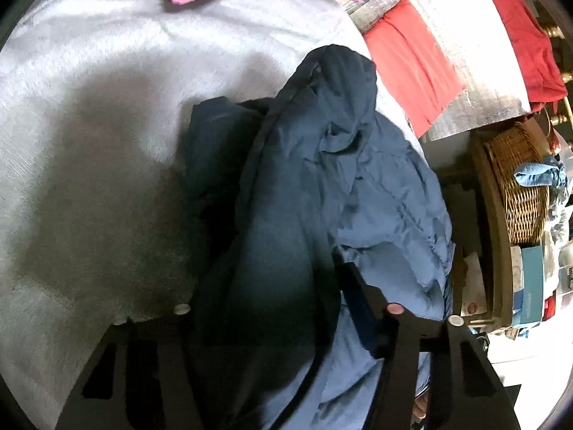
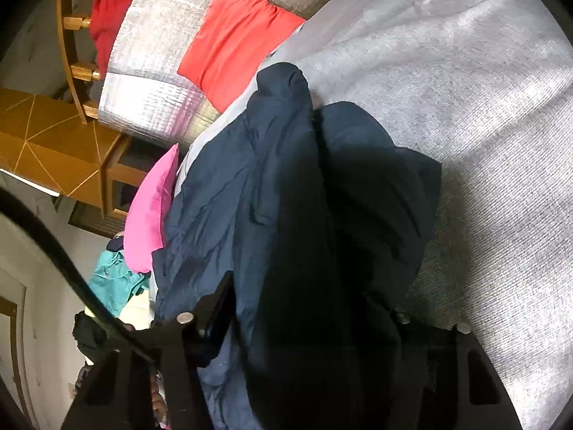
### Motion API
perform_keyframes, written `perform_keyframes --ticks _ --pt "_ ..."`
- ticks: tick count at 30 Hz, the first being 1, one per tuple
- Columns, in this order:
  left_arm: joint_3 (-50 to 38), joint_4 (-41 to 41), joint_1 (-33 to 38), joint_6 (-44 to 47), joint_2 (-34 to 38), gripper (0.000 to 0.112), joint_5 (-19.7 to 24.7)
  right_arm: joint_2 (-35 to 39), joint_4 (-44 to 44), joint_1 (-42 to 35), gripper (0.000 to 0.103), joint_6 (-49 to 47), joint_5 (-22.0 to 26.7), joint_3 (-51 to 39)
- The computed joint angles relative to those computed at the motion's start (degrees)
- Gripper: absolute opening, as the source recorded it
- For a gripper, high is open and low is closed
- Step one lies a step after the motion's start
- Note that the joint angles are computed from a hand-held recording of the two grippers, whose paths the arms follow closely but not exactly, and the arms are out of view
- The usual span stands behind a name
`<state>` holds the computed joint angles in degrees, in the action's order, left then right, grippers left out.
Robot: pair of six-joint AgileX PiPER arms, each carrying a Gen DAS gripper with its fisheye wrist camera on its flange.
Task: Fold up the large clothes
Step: 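Grasp the jacket's folded edge with the left gripper and lift it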
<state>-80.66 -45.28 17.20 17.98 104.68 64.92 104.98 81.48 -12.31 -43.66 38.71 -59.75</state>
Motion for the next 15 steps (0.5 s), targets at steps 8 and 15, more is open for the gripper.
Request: perform_keyframes --ticks 8,15 --pt "3.5 -1.67 0.59 1.83 -4.45 0.044 -1.08 -4.31 1.85 0.42 0.05 -1.44 -1.07 2.66" --pt "5.49 -2.17 2.09 2.61 -7.25 0.042 0.69 -6.38 1.12 0.28 0.049 -0.34 -0.1 4.19"
